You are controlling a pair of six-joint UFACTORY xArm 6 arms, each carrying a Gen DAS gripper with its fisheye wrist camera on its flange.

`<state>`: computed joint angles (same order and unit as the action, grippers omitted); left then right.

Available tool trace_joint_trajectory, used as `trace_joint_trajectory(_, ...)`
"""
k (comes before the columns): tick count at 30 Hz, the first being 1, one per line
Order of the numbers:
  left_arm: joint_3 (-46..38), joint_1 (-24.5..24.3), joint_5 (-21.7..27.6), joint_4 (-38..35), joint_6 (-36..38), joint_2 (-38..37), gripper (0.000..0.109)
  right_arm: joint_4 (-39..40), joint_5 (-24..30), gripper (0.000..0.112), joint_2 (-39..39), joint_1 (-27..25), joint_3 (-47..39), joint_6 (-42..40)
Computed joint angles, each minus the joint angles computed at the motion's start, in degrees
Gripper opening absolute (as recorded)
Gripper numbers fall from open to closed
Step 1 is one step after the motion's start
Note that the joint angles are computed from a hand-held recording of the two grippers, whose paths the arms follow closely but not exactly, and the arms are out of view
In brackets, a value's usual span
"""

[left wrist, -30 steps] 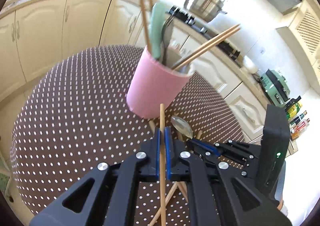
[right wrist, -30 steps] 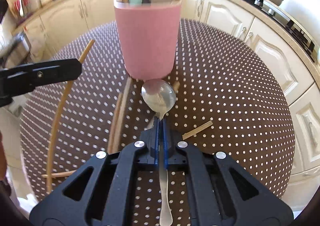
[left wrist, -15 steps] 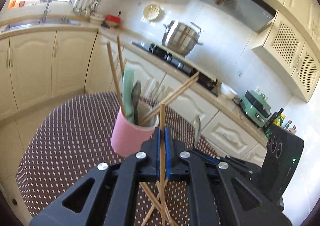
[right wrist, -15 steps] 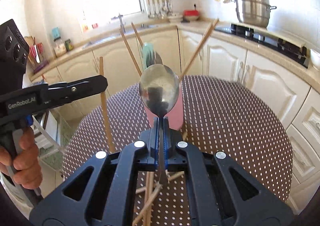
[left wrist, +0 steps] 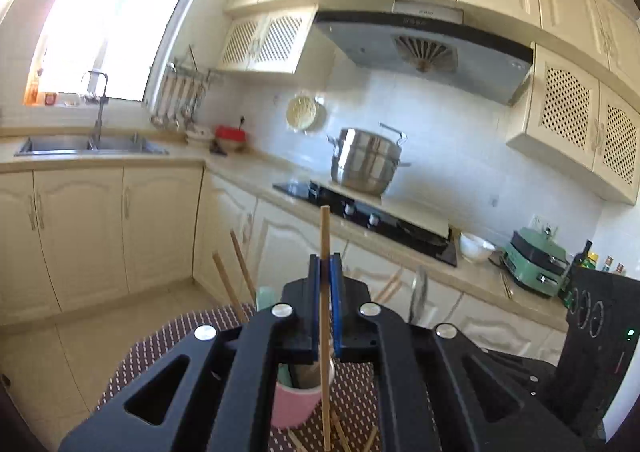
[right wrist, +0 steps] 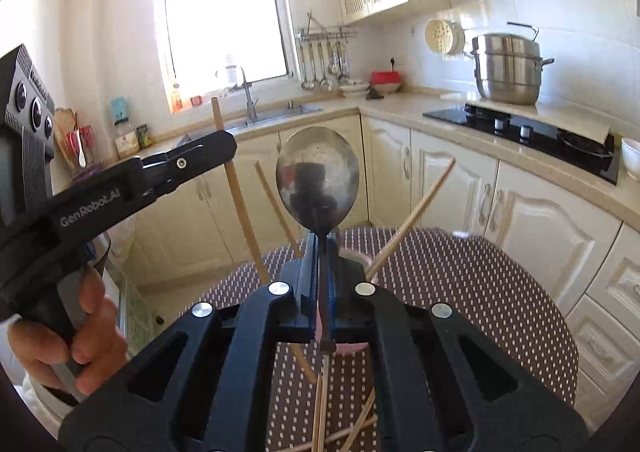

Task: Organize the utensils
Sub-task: 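Lift the spoon and chopstick over the pink cup and open both tools to drop them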

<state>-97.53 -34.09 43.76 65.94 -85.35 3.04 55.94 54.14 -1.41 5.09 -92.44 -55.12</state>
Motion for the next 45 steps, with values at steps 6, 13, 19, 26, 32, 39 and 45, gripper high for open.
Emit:
trace_joint_trajectory(6, -1.5, 0.5, 1.3, 10.7, -8.5, 0.7, 0.005, 2.6, -2.6, 0.004, 2.0, 0.8, -3.2, 0.1)
trace_joint_trajectory(13, -1.6, 0.7, 3.7, 18.3, -13.8, 1.4, 0.005, 4.0, -6.2, 0.004, 4.6, 2.1, -5.4, 0.2)
trace_joint_trajectory(19, -1.4, 3.5, -0.5, 11.2, -11.6, 3.5, 0.005, 3.1, -7.7, 0.004, 5.2, 3.2, -4.1, 0.3)
trace_joint_trajectory(26, 1.6, 5.5, -5.3, 5.7, -10.0, 3.9, 0.006, 1.9, -8.9, 0.004, 4.7, 4.1, -2.0, 0.4)
trace_joint_trajectory(32, 3.5, 5.9, -5.2, 1.9, -7.8, 3.6, 0.034, 0.5, -9.8, 0.004, 4.5, 4.4, -0.9, 1.2)
trace_joint_trajectory(39, 3.9, 5.3, -4.4, -1.5, -3.3, 3.6, 0.045, -0.8, -10.7, 0.004, 4.3, 4.9, 0.3, 2.1)
trace_joint_trajectory(45, 5.1, 4.9, -3.5, -3.8, -1.4, 2.8, 0.049, -2.4, -11.6, 0.004, 3.7, 5.5, 1.7, 3.2)
